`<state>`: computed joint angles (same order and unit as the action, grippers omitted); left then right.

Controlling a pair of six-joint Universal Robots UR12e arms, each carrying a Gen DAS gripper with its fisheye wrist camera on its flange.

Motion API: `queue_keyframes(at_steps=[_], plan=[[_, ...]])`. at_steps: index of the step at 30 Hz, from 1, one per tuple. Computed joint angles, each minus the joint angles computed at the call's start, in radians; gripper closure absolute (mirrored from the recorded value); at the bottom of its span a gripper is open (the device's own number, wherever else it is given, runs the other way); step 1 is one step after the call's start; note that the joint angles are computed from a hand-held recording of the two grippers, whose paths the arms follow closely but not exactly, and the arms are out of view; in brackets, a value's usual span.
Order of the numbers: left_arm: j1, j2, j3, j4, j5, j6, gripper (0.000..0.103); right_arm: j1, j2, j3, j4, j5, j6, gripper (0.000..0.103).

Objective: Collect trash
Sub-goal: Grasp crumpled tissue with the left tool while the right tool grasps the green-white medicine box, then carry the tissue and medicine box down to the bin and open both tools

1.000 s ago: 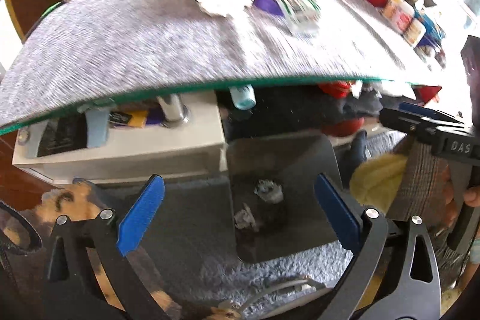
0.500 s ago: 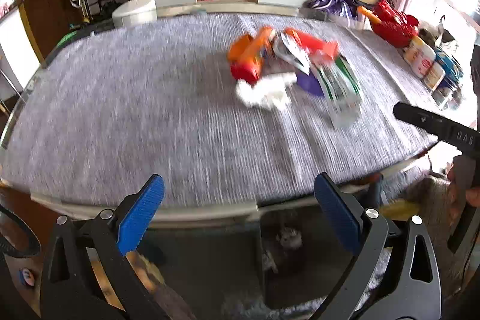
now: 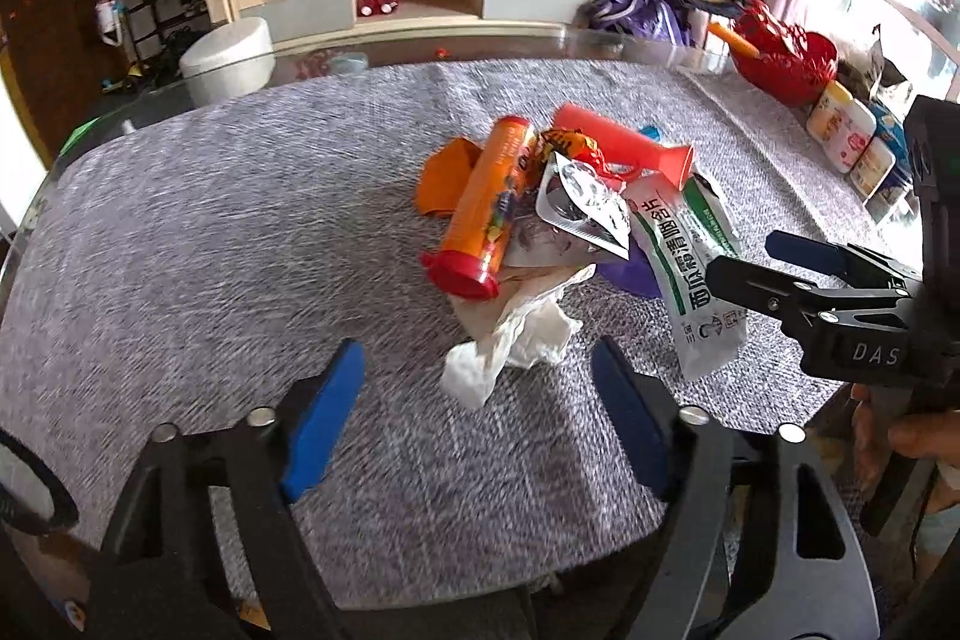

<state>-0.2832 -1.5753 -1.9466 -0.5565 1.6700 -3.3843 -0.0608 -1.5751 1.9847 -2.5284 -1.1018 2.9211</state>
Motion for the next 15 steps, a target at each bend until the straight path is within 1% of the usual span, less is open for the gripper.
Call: queue_keyframes(at_steps=[3, 5, 6, 8, 9, 11, 12, 13, 14, 15], plan=[[0.007, -0.015, 0.006, -0.011, -0.026, 0.007, 0.042, 0.000, 0.007, -0.004, 0.011, 0.007, -0.001, 0.018], [0.012, -0.023, 0.010, -0.020, -0.044, 0.015, 0.053, 0.005, 0.013, -0.010, 0.023, 0.004, -0.009, 0.033], [0.011, -0.024, 0.009, -0.022, -0.046, 0.016, 0.055, 0.007, 0.013, -0.010, 0.028, 0.003, -0.013, 0.037], [0.009, -0.028, 0.011, -0.027, -0.044, 0.025, 0.066, 0.007, 0.012, -0.008, 0.028, 0.007, -0.019, 0.051], [0.007, -0.027, 0.010, -0.027, -0.042, 0.028, 0.069, 0.008, 0.009, -0.005, 0.025, 0.009, -0.024, 0.055], [0.006, -0.026, 0.008, -0.026, -0.042, 0.031, 0.080, 0.011, 0.002, 0.000, 0.011, -0.001, -0.026, 0.067], [0.005, -0.026, 0.007, -0.028, -0.042, 0.030, 0.082, 0.012, 0.000, 0.000, 0.005, -0.005, -0.028, 0.070], [0.004, -0.024, 0.006, -0.027, -0.041, 0.030, 0.087, 0.011, -0.004, 0.001, 0.003, -0.004, -0.030, 0.076], [0.003, -0.023, 0.005, -0.026, -0.040, 0.031, 0.090, 0.009, -0.007, 0.000, 0.005, 0.003, -0.032, 0.079], [0.001, -0.020, 0.003, -0.024, -0.039, 0.033, 0.091, 0.006, -0.011, 0.000, 0.008, 0.011, -0.035, 0.080]])
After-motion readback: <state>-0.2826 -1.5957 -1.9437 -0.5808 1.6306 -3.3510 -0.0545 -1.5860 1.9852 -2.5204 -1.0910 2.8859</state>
